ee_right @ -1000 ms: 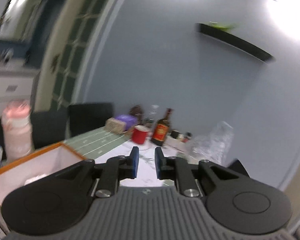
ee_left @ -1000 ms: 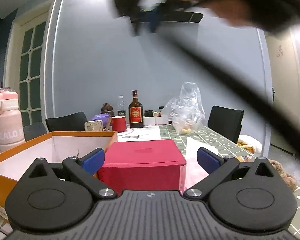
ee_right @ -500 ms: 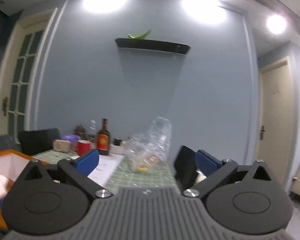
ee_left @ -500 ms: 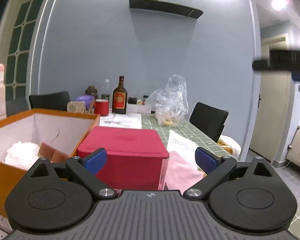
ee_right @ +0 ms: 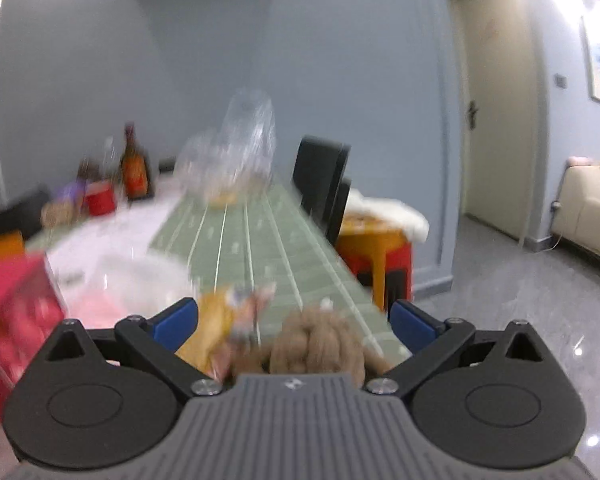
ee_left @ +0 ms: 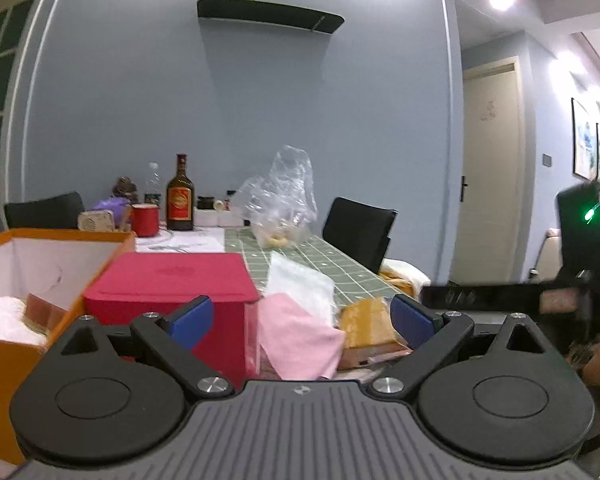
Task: Organize soft objects
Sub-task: 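Grasp the brown teddy bear with the right gripper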
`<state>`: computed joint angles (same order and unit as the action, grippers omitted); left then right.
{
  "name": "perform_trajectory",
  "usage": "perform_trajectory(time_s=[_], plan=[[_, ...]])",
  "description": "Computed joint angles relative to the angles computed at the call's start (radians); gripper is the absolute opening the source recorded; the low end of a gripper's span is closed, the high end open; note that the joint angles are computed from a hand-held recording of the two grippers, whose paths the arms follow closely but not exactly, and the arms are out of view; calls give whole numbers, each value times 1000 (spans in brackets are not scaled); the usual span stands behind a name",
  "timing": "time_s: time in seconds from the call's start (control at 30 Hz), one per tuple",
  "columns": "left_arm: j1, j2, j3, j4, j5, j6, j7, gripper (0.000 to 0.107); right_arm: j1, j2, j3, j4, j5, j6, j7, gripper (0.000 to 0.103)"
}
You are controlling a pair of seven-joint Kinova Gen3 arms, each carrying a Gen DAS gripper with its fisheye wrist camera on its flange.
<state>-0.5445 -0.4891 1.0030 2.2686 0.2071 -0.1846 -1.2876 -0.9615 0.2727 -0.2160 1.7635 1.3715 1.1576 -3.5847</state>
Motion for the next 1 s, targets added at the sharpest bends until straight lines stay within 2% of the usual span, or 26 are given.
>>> perform_trajectory(time_s=[0.1, 0.23, 0.37, 0.47, 0.53, 0.6, 0.8, 0.93, 1.0], plan=[[21, 26, -6, 2, 3, 2, 2, 103, -16, 22, 7, 2, 0, 52, -24, 101], [32, 49, -4, -6, 1, 27, -14, 103, 28, 18, 13, -6, -52, -9, -16, 101], [-17, 22, 42, -17, 0, 52, -14, 103, 96, 14, 25, -49, -173, -136, 104, 101], [-18, 24, 45, -19, -11, 59, -8, 103, 83, 35, 47, -71, -196, -134, 138, 100], [-8, 40, 38, -27, -22, 77, -8, 103, 79, 43, 57, -79, -199, -147, 166, 93], [-25, 35, 49, -36, -20, 96, 0, 103, 72, 42, 66, -67, -181, -174, 164, 66], [-79, -18, 93, -36, -31, 98, 28, 103, 36, 63, 77, -77, -162, -138, 213, 55], [-79, -48, 114, -14, -43, 28, 43, 103, 54, 35, 79, -44, -155, -182, 151, 54], [-48, -24, 109, -5, -53, -19, 54, 103, 63, 20, 77, -26, -150, -195, 108, 53]])
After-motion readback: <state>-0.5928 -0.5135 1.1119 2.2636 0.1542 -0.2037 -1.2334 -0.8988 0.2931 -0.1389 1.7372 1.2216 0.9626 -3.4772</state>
